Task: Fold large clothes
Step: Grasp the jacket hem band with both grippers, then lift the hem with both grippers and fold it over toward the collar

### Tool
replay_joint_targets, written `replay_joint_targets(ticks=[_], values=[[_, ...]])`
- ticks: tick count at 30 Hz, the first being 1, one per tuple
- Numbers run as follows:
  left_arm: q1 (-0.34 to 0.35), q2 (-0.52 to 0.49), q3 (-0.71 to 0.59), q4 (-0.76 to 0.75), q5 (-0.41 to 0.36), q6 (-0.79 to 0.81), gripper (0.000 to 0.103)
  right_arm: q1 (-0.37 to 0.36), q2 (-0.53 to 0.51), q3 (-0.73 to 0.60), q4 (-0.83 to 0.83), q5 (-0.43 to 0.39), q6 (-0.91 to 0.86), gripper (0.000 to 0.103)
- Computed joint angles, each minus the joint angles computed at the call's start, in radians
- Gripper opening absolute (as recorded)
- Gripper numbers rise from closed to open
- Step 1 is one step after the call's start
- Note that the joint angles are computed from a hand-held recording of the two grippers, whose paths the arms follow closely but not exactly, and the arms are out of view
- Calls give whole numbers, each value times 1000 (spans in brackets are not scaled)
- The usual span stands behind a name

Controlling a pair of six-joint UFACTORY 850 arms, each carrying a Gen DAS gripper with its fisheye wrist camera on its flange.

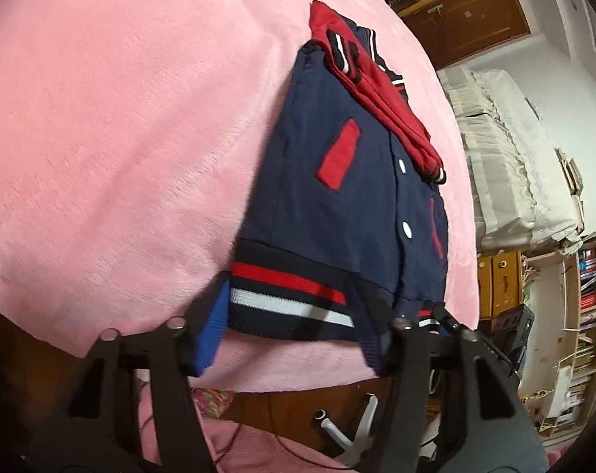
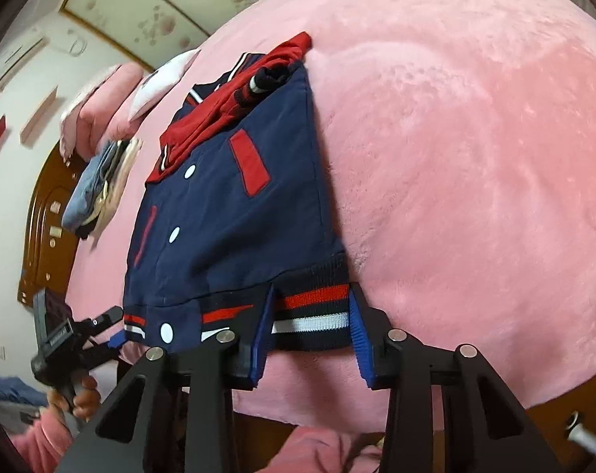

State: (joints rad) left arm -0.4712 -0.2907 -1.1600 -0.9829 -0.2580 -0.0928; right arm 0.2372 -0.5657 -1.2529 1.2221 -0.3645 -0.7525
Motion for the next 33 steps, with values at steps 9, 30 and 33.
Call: replay_joint_targets(ticks=[9,30,33], values=[[-28,13,-27,127,77,-215,12,-13,19,-21,188,-111,-30,13],[193,-327,-682,290,-53,-311,10,-7,-406,-944,-331,-110,721,12],[225,-447,-859,345,-146,-368,10,-2,-587,-1258,-604,-198,1034,12]])
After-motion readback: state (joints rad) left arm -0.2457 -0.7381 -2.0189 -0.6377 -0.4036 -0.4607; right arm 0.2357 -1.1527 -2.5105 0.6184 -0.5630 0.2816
